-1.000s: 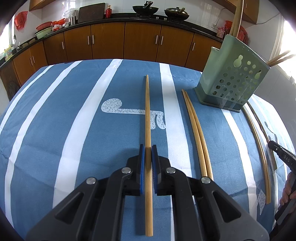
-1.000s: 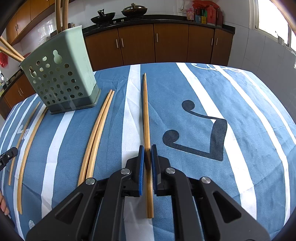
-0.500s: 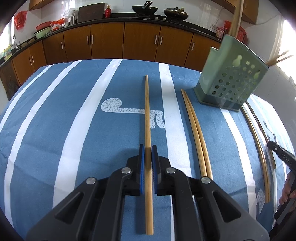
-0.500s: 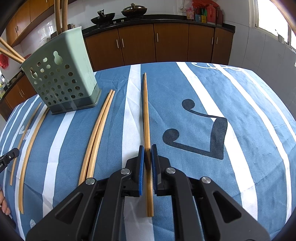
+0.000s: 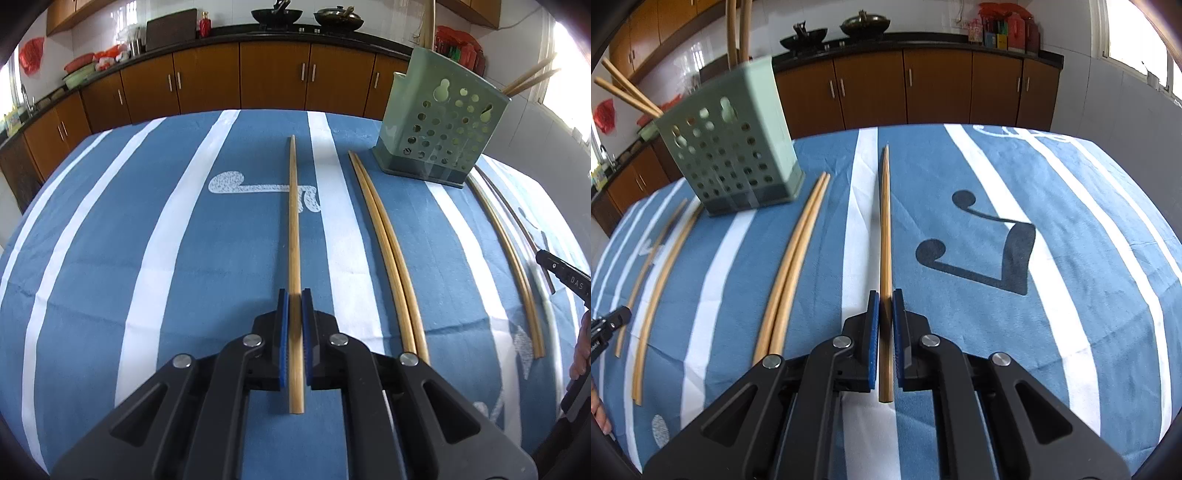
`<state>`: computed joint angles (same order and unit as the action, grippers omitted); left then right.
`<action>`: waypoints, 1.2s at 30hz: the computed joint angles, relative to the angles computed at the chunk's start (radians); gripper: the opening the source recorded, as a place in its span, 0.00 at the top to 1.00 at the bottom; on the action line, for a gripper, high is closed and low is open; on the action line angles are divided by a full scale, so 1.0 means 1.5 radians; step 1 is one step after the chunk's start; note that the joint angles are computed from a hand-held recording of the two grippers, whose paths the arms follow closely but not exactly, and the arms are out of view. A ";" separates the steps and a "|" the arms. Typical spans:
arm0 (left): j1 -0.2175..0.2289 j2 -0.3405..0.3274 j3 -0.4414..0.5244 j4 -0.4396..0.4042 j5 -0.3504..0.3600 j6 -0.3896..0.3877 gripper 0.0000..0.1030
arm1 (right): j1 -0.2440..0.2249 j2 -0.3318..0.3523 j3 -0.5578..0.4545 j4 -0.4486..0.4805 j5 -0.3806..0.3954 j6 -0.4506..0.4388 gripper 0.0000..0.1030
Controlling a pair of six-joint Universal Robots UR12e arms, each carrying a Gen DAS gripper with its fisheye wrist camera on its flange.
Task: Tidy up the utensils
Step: 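Hold the grasped chopsticks with both tools near the table, then lift both held chopsticks and lower them upright into the green holder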
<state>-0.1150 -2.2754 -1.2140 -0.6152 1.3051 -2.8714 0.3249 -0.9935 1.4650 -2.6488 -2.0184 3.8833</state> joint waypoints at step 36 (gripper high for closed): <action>0.029 0.056 0.004 0.242 -0.164 -0.137 0.92 | 0.020 -0.047 0.009 -0.294 -0.098 -0.133 0.93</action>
